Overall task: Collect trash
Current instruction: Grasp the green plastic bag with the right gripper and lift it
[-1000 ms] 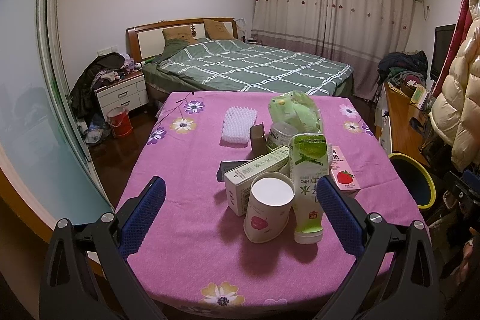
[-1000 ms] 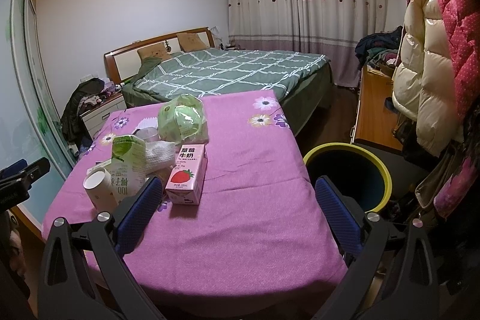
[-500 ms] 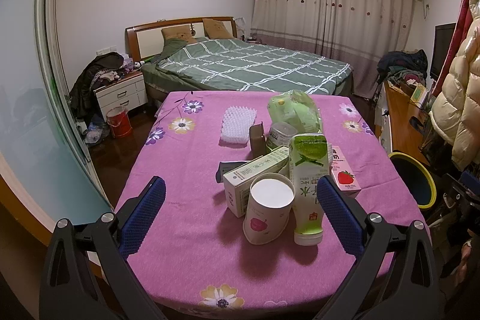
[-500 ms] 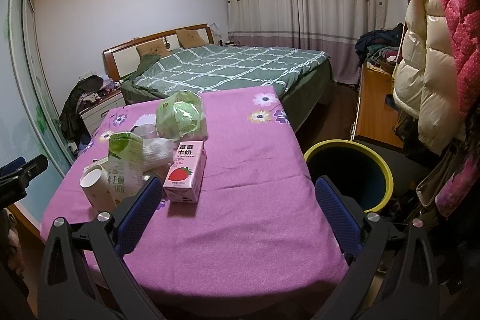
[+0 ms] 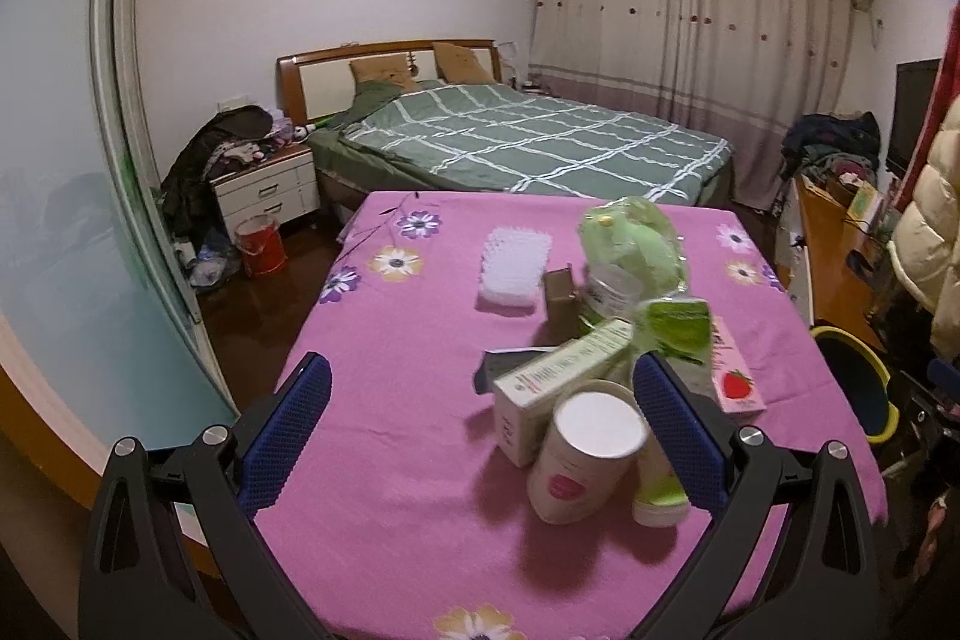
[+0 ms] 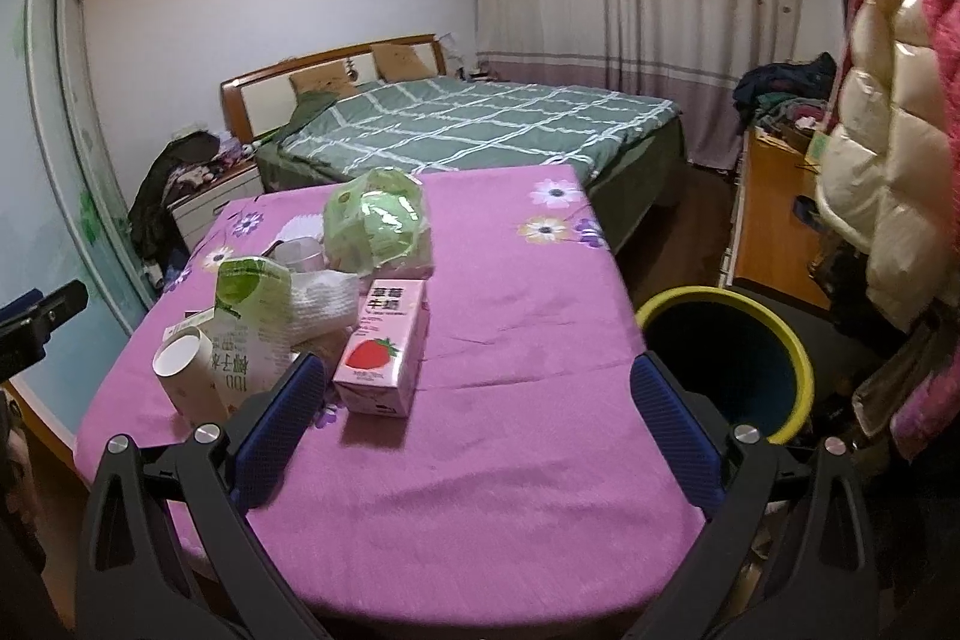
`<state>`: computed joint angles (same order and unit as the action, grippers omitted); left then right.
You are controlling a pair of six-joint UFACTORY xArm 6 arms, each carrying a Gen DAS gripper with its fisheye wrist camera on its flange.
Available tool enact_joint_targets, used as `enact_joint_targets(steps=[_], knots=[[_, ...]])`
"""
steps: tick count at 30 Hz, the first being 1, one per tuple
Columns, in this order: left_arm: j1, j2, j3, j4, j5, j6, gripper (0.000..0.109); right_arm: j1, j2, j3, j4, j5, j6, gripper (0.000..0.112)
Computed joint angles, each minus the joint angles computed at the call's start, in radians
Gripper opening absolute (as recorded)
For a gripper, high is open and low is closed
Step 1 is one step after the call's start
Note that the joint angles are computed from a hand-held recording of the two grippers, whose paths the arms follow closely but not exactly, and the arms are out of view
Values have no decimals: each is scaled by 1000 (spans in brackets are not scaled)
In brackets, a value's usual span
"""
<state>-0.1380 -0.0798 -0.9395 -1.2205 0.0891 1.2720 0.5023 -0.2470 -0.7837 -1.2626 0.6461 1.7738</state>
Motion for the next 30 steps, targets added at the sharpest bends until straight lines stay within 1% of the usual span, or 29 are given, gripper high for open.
enact_joint_targets(steps=[3, 6, 8, 9, 10, 11, 14, 15, 16, 17, 19, 22, 23, 25, 26, 28, 30], knots=[[12, 39, -39, 23, -3, -31, 99, -38, 70, -56, 9, -79, -41, 97], [16, 71, -76, 13, -7, -27, 99, -77, 149, -133, -2, -134, -76, 97], [17, 95, -100, 24, -6, -34, 99, -112, 216, -210, -13, -167, -94, 95], [19, 106, -110, 33, 0, -39, 99, -131, 251, -248, 8, -191, -128, 90], [19, 116, -121, 41, 3, -42, 99, -149, 284, -283, 37, -218, -168, 85], [19, 125, -129, 44, 3, -43, 99, -180, 347, -349, 96, -265, -245, 85], [19, 155, -155, 92, 2, -85, 99, -221, 494, -511, 229, -292, -431, 83], [17, 161, -159, 114, -2, -106, 99, -235, 535, -552, 288, -314, -495, 82], [19, 174, -171, 137, 1, -130, 99, -251, 592, -608, 388, -337, -600, 82], [22, 187, -184, 153, 7, -146, 99, -256, 633, -654, 462, -334, -679, 82], [25, 211, -208, 190, 12, -184, 99, -271, 751, -796, 623, -286, -857, 81], [23, 239, -230, 235, 11, -233, 99, -292, 869, -934, 888, -252, -1088, 74], [24, 252, -244, 250, 15, -249, 99, -299, 928, -1011, 981, -225, -1166, 73], [25, 270, -261, 266, 17, -268, 99, -307, 1003, -1121, 1066, -171, -1244, 66], [23, 278, -267, 273, 17, -276, 99, -312, 1027, -1159, 1103, -154, -1277, 64], [23, 294, -281, 290, 24, -291, 99, -320, 1108, -1284, 1215, -97, -1358, 58], [20, 300, -285, 303, 25, -299, 99, -325, 1151, -1350, 1257, -69, -1390, 54]])
